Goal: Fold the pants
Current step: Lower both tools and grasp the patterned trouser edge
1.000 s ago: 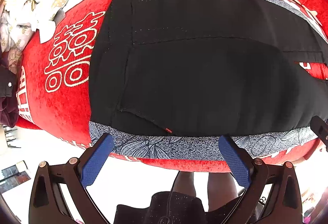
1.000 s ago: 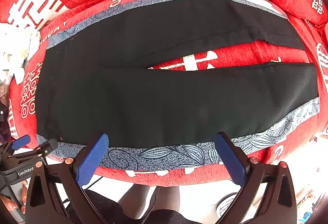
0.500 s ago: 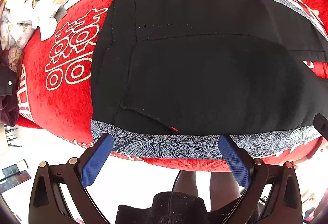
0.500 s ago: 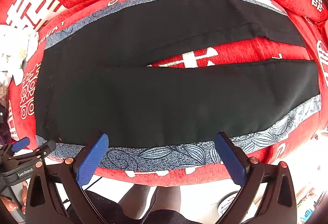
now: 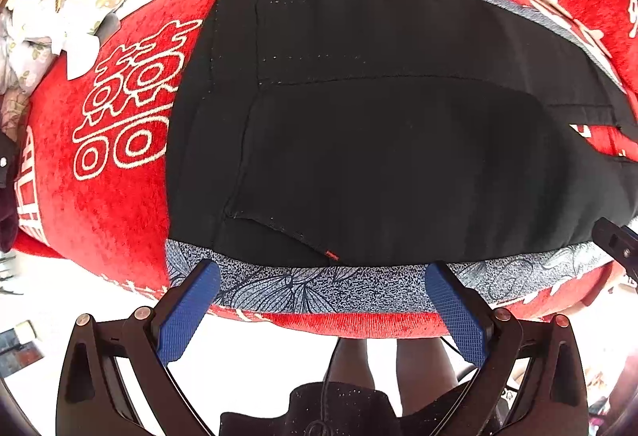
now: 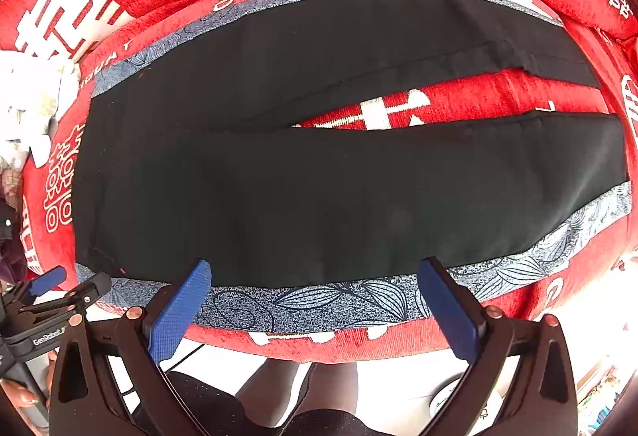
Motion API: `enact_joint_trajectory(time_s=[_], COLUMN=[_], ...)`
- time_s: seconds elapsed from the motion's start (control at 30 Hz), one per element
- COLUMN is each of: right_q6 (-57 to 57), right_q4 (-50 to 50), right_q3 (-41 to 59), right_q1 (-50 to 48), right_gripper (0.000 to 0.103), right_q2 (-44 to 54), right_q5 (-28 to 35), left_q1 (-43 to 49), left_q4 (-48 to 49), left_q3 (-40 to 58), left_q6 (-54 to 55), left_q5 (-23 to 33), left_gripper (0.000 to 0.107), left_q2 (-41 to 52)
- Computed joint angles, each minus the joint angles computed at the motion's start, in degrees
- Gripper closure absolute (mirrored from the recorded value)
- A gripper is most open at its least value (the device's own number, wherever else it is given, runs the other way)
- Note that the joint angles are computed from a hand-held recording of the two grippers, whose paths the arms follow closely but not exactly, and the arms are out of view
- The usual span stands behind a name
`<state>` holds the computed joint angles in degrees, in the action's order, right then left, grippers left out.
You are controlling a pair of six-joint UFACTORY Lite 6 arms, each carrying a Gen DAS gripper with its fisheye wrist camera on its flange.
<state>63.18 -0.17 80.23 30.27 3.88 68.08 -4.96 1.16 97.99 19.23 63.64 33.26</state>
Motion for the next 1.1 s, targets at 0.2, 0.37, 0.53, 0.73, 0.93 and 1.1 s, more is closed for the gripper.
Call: enact_joint_trajectory(time_s=[0.2, 0.37, 0.53, 0.73, 0.93, 1.1], right_q6=[0.3, 0.3, -4.7, -18.8, -26.8, -38.8], right_q4=[0.4, 2.5, 16.4, 41.6, 60.5, 73.8], right_q3=[-0.3, -2.7, -20.1, -43.0, -59.6, -65.9], right_q1=[0.0, -0.5, -4.1, -5.8, -1.8, -2.8], right_gripper=[0.000, 0.000, 0.000, 0.020, 0.025, 0.025], right_q2=[-0.2, -2.8, -16.5, -32.0, -42.4, -46.4], right_q5=[-0.1, -3.5, -21.0, -32.8, -41.6, -47.5], left_q1=[3.3, 8.8, 16.8, 25.7, 27.2, 25.1], left_q4=[-3.7, -8.8, -13.8, -17.3, -22.6, -28.5], left_q3=[-1.8, 0.7, 4.9, 5.6, 0.5, 3.3], left_q6=[4.9, 10.5, 15.5, 18.0, 17.1, 15.9], left_q5=[0.4, 3.0, 6.8, 11.7, 11.5, 12.1], left_gripper=[0.004, 0.004, 0.004, 0.004, 0.004, 0.004], left_q2=[-1.8, -0.8, 2.7, 9.5, 12.1, 14.0])
